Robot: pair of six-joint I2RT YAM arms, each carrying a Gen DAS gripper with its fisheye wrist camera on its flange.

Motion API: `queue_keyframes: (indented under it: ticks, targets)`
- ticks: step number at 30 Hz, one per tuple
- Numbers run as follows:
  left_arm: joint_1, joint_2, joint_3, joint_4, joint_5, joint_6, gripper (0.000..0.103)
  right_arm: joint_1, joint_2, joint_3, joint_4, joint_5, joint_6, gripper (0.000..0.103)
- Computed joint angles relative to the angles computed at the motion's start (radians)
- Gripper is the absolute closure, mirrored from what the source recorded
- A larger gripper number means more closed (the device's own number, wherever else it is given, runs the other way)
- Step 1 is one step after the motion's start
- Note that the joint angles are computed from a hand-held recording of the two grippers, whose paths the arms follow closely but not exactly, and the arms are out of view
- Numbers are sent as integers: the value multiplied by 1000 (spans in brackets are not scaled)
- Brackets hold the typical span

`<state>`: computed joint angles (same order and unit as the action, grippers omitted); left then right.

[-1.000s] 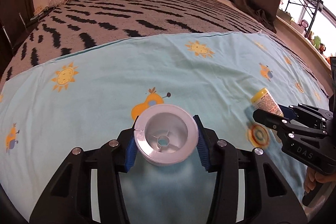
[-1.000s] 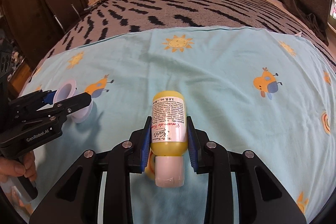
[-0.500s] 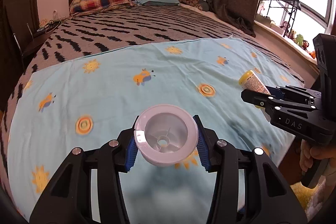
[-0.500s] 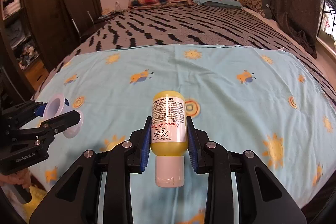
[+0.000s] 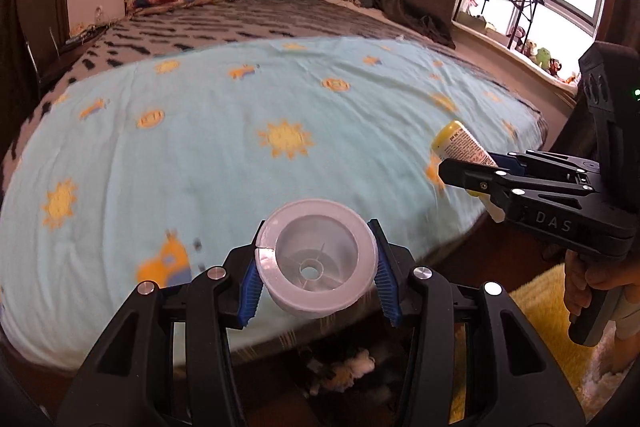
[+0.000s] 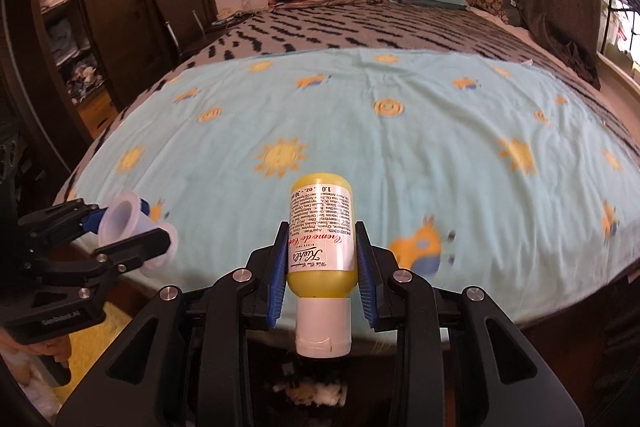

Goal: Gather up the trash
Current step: 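Lower both tools to the bin and release the white cup and lotion bottle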

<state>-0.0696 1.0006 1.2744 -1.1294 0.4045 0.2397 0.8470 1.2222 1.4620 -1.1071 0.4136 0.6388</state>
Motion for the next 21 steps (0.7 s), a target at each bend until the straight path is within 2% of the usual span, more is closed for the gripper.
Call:
queue_keyframes:
  ticks: [4,13,21]
  targets:
    - [-6,-92,-149,-5,1,-3,58,97,-54,-141,26,19,100,71]
    - [-3,-247,-453,-16,-9,8,58,211,-122,-428,153,-57,287,71]
    - [-80,-230,-681,124,-52,-40,58,215,-108,-645,316,-144,391,71]
